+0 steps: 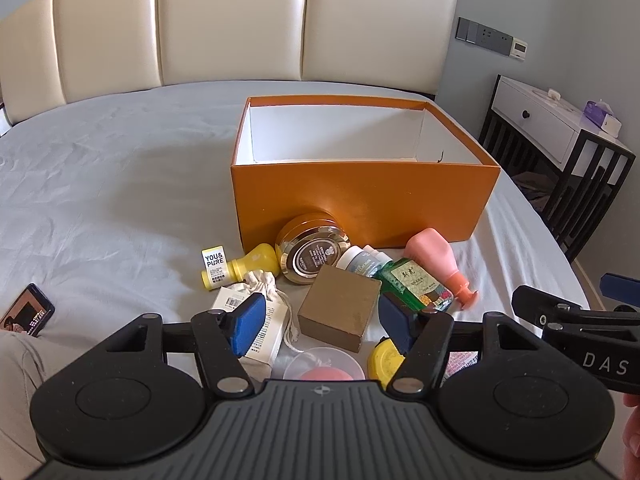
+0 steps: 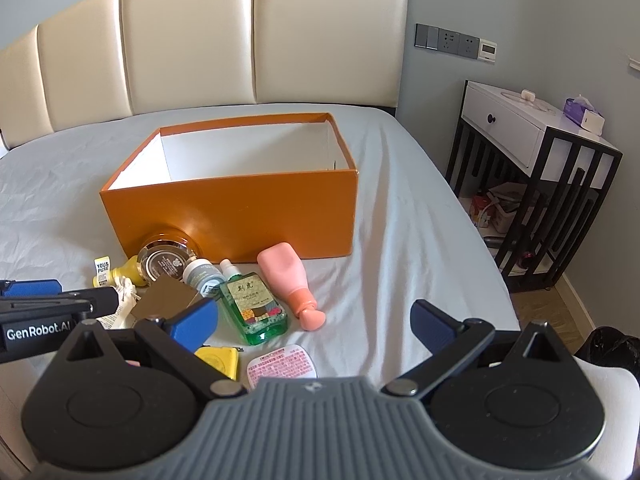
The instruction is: Organize rigid objects
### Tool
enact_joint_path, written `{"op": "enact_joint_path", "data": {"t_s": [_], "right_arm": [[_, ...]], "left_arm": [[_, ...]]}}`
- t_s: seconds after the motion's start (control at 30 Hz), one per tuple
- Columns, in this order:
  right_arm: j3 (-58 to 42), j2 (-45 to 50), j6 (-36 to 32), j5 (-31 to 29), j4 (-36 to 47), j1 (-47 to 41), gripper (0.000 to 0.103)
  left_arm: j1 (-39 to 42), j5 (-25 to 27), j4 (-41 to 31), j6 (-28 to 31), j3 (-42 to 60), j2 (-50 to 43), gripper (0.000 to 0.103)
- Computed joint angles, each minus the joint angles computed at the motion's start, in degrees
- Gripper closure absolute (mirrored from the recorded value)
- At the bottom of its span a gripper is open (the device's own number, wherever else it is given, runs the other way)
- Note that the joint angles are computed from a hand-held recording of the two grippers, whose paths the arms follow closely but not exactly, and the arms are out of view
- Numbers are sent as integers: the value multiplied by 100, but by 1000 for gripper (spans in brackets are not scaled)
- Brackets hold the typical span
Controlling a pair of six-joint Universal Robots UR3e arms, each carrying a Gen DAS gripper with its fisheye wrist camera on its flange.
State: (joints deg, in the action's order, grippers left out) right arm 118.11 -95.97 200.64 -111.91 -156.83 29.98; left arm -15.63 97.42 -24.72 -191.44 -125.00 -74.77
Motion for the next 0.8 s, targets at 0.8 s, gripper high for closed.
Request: {"op": "enact_joint_path", "data": {"t_s": [0.8], "right_arm": [[-15, 48, 113, 18, 16, 23, 3]], "left_arm": [[6, 20, 20, 40, -21, -31, 26]]}}
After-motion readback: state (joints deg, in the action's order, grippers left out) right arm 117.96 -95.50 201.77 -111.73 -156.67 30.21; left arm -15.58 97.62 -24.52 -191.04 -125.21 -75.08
